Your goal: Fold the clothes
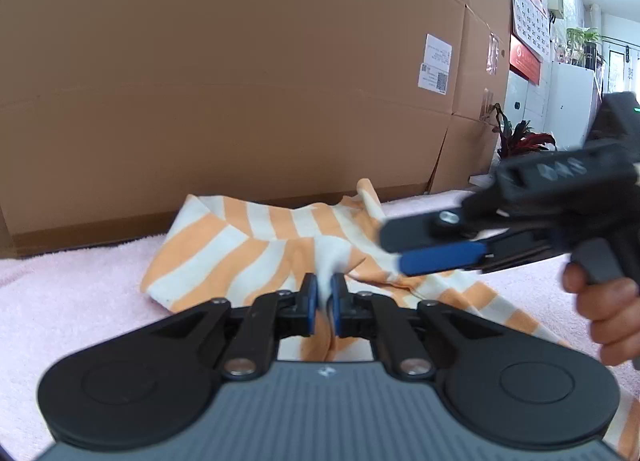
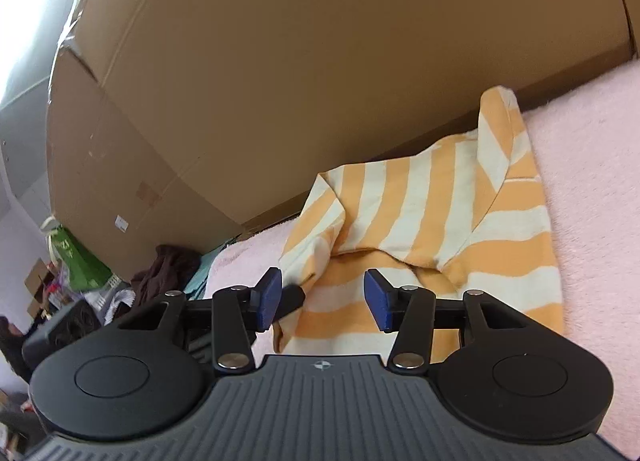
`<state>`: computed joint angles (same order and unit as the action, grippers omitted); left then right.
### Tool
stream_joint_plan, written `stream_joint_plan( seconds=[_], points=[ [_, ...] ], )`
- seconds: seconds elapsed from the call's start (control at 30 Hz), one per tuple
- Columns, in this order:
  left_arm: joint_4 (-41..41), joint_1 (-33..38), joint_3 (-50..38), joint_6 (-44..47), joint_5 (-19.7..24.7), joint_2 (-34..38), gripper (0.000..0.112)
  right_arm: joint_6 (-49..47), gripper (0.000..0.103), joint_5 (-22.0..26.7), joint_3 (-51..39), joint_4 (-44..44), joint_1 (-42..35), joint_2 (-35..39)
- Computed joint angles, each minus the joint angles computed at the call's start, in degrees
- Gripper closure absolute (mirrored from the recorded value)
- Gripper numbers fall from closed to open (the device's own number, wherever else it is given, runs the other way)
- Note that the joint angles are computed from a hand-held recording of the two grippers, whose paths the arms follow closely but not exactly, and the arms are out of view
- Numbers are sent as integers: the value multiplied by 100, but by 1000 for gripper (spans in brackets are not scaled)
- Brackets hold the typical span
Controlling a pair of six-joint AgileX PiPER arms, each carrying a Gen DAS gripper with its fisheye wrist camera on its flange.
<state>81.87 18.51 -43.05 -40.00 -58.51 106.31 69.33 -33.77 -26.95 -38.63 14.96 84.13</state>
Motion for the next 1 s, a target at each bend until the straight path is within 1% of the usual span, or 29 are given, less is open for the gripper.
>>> stream_joint_plan(
  seconds=[0.1, 0.17, 0.2, 0.23, 0.27, 0.3, 0.33, 0.4, 0.43, 0.47, 0.57, 0.6, 0.63, 0.67, 0.7, 0.77, 0.83, 0.9, 0.97, 1.0],
  points=[
    [15, 28, -31, -7, -40, 81, 108, 940, 53, -313, -499, -580, -150, 658],
    [73, 77, -70, -53, -96, 134, 108, 1236, 55, -4, -835, -742, -26, 873],
    [111, 91, -98, -84, -110, 162, 108, 1348, 58, 3, -936, -894, -10, 953],
    [119, 86, -110, -86, -104, 182, 108, 1460, 67, -7, -1034, -1056, 0, 1032],
    [123, 70, -123, -95, -68, 201, 108, 1563, 85, 1, -1113, -1207, 11, 1062],
    [127, 54, -136, -104, -32, 220, 107, 1666, 92, 8, -1191, -1358, 22, 1088],
    [94, 85, -125, -99, -59, 212, 107, 1770, 94, 13, -1269, -1510, 32, 1115],
    [24, 154, -95, -83, -121, 194, 103, 1780, 95, 324, -1397, -1536, 150, 1045],
    [18, 236, -20, -29, -210, 134, 103, 1782, 95, 485, -1462, -1548, 211, 1011],
    [18, 320, 52, 22, -301, 73, 105, 1856, 98, 508, -1540, -1634, 195, 1001],
    [805, 614, -1, -205, -890, 15, 104, 2180, 98, 493, -1791, -1990, 102, 971],
    [1006, 578, -26, -282, -893, -34, 99, 2362, 98, 518, -1952, -2160, 76, 978],
    [1061, 473, -24, -312, -784, -91, 94, 2544, 98, 546, -2121, -2328, 52, 990],
    [1009, 355, -29, -304, -676, -110, 85, 2685, 98, 551, -2241, -2456, 40, 961],
    [846, 204, -69, -295, -578, -81, 84, 2817, 98, 551, -2360, -2577, 30, 932],
    [546, -104, -319, -609, -371, 54, 87, 3051, 98, 570, -2590, -2793, 34, 872],
    [650, -387, -871, -1476, -292, 351, 87, 3250, 98, 609, -2780, -2966, 60, 808],
    [529, -686, -1277, -1956, -58, 561, 83, 3385, 98, 609, -2909, -3032, 66, 762],
    [116, -917, -1476, -1873, 282, 658, 80, 3417, 98, 524, -2958, -2941, 32, 722],
    [-72, -976, -1573, -1838, 410, 718, 75, 3413, 98, 457, -2957, -2859, 2, 696]
  ],
)
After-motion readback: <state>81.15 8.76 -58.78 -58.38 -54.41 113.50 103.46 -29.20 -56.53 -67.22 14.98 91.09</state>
